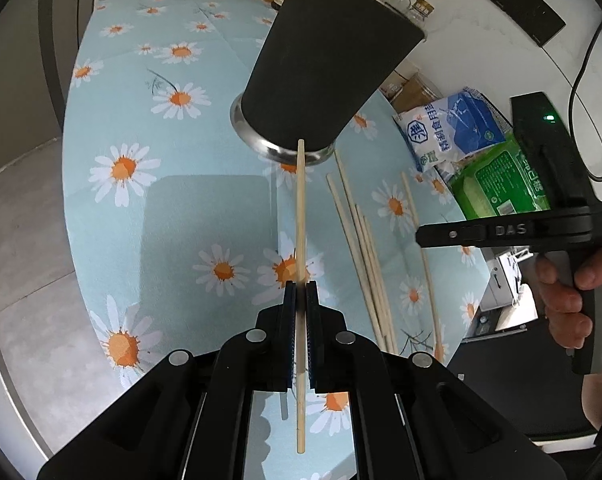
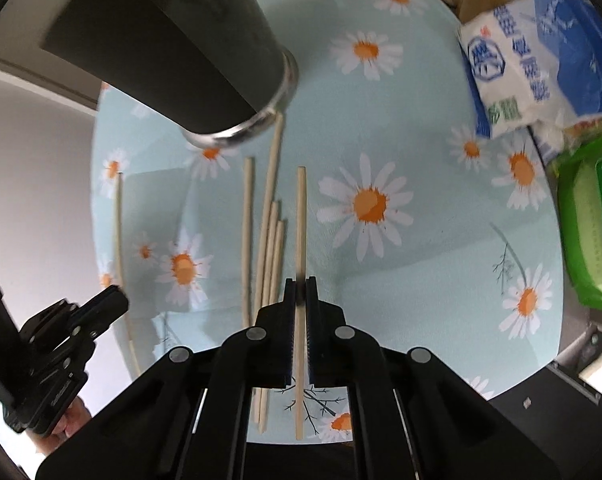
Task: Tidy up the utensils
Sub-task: 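Grasp another wooden chopstick with the right tool while the left tool holds its chopstick, then lift both held chopsticks up over the black holder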
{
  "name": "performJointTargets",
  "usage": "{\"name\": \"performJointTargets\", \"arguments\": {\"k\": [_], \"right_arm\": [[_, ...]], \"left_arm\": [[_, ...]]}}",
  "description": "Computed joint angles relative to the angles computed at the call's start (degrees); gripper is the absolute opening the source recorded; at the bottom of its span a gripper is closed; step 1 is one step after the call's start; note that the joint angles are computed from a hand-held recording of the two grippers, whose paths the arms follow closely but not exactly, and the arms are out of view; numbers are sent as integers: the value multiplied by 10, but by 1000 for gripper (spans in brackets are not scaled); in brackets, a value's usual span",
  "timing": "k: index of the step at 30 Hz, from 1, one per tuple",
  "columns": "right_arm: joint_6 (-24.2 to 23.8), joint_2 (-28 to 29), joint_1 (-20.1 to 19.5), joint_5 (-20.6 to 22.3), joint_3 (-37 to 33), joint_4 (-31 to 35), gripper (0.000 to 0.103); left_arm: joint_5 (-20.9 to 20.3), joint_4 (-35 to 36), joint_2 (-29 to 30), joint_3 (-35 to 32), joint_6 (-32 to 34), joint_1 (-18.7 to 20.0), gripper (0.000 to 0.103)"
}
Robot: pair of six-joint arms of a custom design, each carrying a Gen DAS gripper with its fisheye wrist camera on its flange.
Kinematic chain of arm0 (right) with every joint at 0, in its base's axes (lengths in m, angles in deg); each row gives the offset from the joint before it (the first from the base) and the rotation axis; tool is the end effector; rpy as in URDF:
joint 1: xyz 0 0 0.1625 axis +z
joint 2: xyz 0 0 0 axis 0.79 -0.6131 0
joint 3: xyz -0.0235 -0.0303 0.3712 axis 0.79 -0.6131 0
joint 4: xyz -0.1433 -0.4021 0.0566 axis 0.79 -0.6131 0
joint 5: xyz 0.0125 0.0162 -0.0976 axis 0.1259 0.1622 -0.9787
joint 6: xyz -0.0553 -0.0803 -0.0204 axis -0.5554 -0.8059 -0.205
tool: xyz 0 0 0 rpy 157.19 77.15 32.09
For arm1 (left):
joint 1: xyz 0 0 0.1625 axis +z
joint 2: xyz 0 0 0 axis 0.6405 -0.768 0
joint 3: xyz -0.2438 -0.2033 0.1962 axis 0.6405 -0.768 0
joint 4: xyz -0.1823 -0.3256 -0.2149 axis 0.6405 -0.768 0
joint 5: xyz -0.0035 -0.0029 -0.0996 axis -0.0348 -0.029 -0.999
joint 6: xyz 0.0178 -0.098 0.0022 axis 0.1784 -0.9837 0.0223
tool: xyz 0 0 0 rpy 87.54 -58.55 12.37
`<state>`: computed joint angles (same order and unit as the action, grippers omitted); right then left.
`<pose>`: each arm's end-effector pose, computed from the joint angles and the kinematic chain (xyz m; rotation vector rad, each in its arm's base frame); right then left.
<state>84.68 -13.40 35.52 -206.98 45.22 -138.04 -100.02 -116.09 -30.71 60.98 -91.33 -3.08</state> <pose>0.0659 -0.4346 0.2885 -0.0579 -2.6119 0.0799 -0.2709 -0.4102 0.0354 0.5697 2.7967 -0.2987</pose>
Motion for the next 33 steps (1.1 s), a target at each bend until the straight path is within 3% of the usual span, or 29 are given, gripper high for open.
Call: {"name": "performJointTargets", "arguments": {"k": [3,16,21,28,33], "right_arm": [[-39,-11,-6,28,-6,-5,5],[-179,-31,-8,144,-60,34,6],[-230,-36,-23,213,-73,36,6],[-294,-41,-35,296,-107,43,6],[-322,-29,-38,340,-123,8,6]], "left_arm": [[-2,-11,-4,0,-28,-4,4],[93,19,-7,-27,-110,-80,4],[95,-8,-2,-38,-127,-94,4],[134,-50,23,-75,-95,-108,4],[188,-93,54,-104,-50,-110,4]]}}
